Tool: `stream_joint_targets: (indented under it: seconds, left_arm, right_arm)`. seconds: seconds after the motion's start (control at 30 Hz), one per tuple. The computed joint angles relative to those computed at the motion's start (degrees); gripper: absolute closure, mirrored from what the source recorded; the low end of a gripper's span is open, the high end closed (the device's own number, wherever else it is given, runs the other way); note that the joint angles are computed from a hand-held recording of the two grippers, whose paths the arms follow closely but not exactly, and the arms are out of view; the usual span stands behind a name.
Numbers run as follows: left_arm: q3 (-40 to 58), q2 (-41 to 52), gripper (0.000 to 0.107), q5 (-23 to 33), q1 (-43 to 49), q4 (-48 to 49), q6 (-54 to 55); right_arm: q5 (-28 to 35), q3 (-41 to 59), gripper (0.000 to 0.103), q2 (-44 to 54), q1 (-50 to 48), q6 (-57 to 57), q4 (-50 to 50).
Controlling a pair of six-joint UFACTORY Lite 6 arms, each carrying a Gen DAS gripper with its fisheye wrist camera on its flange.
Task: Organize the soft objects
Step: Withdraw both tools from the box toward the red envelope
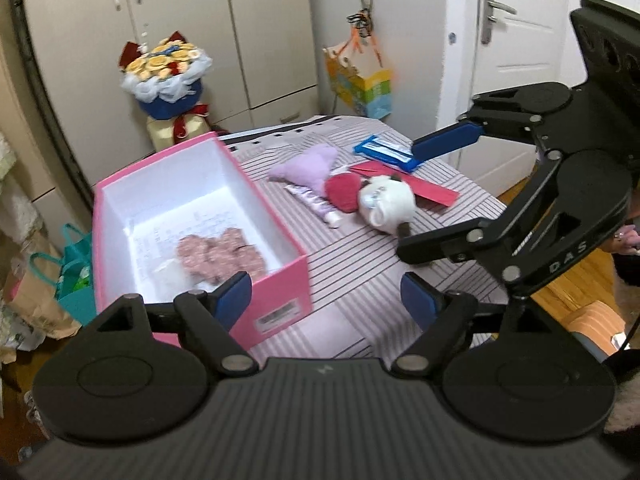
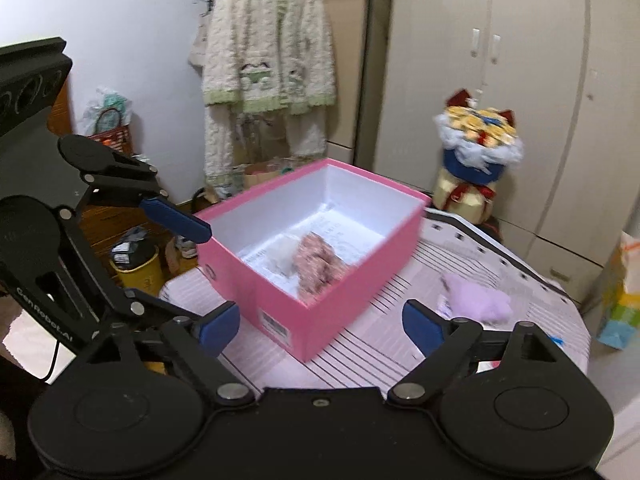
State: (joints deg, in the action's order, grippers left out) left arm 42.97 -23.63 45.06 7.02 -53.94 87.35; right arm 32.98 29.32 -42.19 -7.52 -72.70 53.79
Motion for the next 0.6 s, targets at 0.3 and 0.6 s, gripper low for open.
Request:
stream_joint_targets:
  seconds: [0.3, 0.6]
  left_arm:
    - [-2.3, 11.9, 0.026, -8.4, -13.4, -18.5, 8.4]
    - [3.1, 25.0, 0.027, -15.9, -24.2, -34.6, 16.5]
  right_arm:
    - [16.8, -7.6, 0.008, 2.3, -30.9, -25.7, 13.1]
    - [19.2, -4.8, 0.008, 21.3, -43.9, -44.6, 21.8]
